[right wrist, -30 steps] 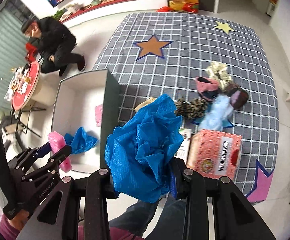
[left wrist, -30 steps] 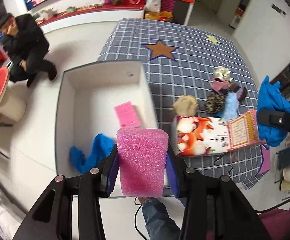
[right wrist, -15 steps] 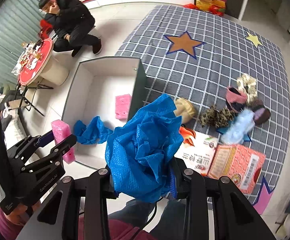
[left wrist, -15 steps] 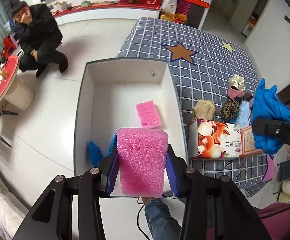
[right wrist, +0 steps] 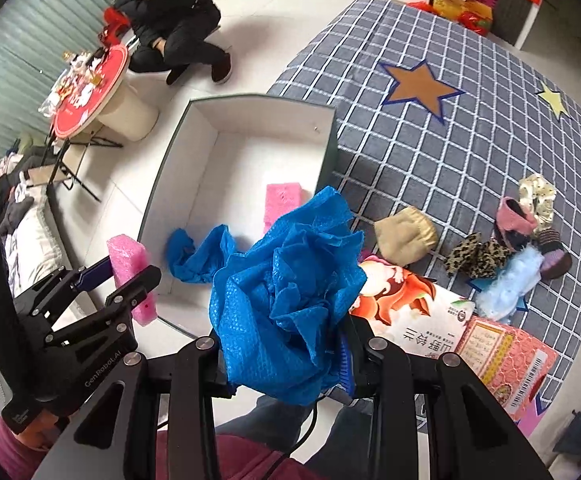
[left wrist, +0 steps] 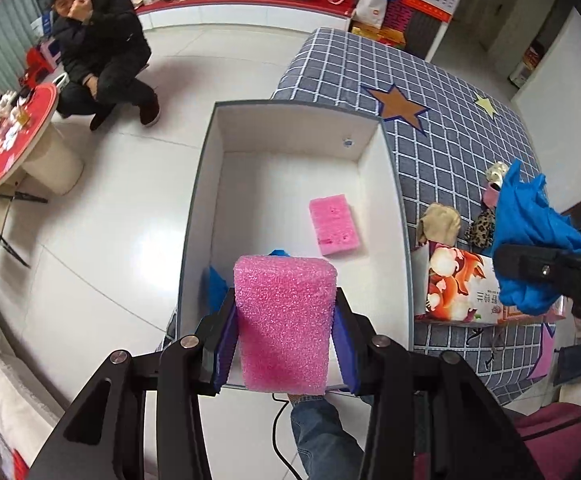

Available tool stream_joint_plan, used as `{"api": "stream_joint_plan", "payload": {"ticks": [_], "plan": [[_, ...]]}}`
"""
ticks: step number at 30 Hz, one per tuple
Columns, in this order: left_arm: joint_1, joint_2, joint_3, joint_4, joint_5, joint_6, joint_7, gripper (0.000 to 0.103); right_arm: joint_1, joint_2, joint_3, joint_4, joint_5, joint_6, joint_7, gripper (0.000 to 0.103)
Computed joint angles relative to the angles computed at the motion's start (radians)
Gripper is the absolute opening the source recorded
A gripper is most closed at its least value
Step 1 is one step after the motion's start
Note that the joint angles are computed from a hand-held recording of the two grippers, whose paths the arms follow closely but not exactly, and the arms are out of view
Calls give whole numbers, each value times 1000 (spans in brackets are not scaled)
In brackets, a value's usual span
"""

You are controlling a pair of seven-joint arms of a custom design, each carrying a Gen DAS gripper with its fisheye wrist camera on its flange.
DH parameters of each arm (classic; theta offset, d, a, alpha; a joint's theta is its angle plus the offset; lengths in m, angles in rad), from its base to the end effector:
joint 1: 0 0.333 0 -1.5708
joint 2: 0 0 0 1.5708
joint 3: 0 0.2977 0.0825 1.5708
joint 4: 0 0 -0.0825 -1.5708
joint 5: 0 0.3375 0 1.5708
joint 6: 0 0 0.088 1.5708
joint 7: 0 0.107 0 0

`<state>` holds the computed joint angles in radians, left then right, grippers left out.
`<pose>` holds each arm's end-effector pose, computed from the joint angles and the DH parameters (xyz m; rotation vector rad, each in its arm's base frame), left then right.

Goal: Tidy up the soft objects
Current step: 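Carry the pink foam block and blue bag over the white box, then open both tools to drop the foam block and blue bag into the box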

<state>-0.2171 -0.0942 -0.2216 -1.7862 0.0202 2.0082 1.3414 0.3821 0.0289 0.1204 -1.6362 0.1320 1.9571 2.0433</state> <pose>0.4661 -0.2230 0.6027 -1.8431 2.2944 -0.3930 0.4782 0.2716 0.6021 -1.9941 1.9988 0.0579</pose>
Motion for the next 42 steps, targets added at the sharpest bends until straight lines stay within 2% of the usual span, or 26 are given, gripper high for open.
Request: {"api": "stream_joint_plan", "payload": {"ticks": [23, 42], "plan": [[-7, 95, -1, 83, 6, -55, -19, 47, -5, 123, -9, 127, 30, -46, -30, 37], [-4, 129, 8, 100, -3, -96, -50, 47, 29, 283, -1, 338, 21, -116, -64, 37]]}}
